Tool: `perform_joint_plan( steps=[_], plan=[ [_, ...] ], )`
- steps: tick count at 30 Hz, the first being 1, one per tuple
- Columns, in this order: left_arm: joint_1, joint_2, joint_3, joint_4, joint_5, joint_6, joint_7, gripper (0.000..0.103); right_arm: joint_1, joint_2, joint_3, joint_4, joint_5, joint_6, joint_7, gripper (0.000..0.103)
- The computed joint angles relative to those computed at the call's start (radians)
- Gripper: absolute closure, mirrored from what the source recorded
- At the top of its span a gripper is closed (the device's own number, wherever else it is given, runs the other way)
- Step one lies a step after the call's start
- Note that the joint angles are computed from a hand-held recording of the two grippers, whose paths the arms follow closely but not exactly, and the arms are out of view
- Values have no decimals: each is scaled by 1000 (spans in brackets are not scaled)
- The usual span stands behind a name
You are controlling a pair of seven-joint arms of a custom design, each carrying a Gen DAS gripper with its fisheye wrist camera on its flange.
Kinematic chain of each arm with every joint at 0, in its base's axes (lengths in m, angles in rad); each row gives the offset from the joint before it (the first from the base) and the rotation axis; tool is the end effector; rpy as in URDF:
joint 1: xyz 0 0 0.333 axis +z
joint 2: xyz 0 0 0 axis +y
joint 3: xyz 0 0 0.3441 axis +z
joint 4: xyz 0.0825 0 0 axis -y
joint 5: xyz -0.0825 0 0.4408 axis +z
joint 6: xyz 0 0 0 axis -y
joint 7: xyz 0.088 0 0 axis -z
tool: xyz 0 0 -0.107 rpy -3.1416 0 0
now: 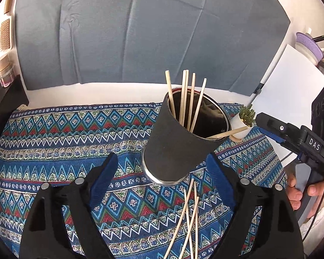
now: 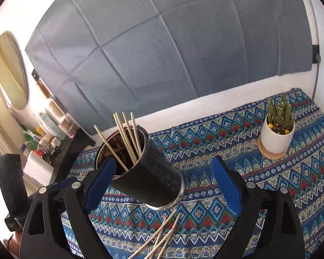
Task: Organize utensils
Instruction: 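Lower both tools to the remaining sticks beside the cup and grasp one each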
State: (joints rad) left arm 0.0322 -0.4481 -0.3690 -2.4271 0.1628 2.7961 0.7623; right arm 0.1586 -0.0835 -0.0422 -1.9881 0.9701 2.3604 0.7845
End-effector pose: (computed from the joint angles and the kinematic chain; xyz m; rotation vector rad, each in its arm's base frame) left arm 0.4710 -0.1917 0.5527 -2.0597 1.5047 -0.9431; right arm 0.6196 0.0824 0.5642 -1.8153 1.2827 -0.0174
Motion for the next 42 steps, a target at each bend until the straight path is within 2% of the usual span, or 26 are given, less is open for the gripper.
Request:
perform_joint_plan(
  steps=[4,15,20,27,31,42],
  plan=[
    [-12,-10,12,-18,-16,-30,-3,6,-5,-2,1,-19,-56,-1,34,17],
    [-127,65,89,1,-122,-201,146,6,-3,-7,10,-92,-269,-24,145,16],
    [-157,99,107,-5,-183,-217,176,6,2,-14,11,-133,-356,-34,160,16],
    [-187,142,109,14,-211,-255,221,6,7,-22,11,-178,-442,-40,176,16],
    [-191,167,95,33,-173,-279,229,6,11,-25,11,-196,-477,-52,181,16],
    [-214,219,105,78,-154,-379,255,6,35,-29,30,-231,-596,-73,187,15]
  ],
)
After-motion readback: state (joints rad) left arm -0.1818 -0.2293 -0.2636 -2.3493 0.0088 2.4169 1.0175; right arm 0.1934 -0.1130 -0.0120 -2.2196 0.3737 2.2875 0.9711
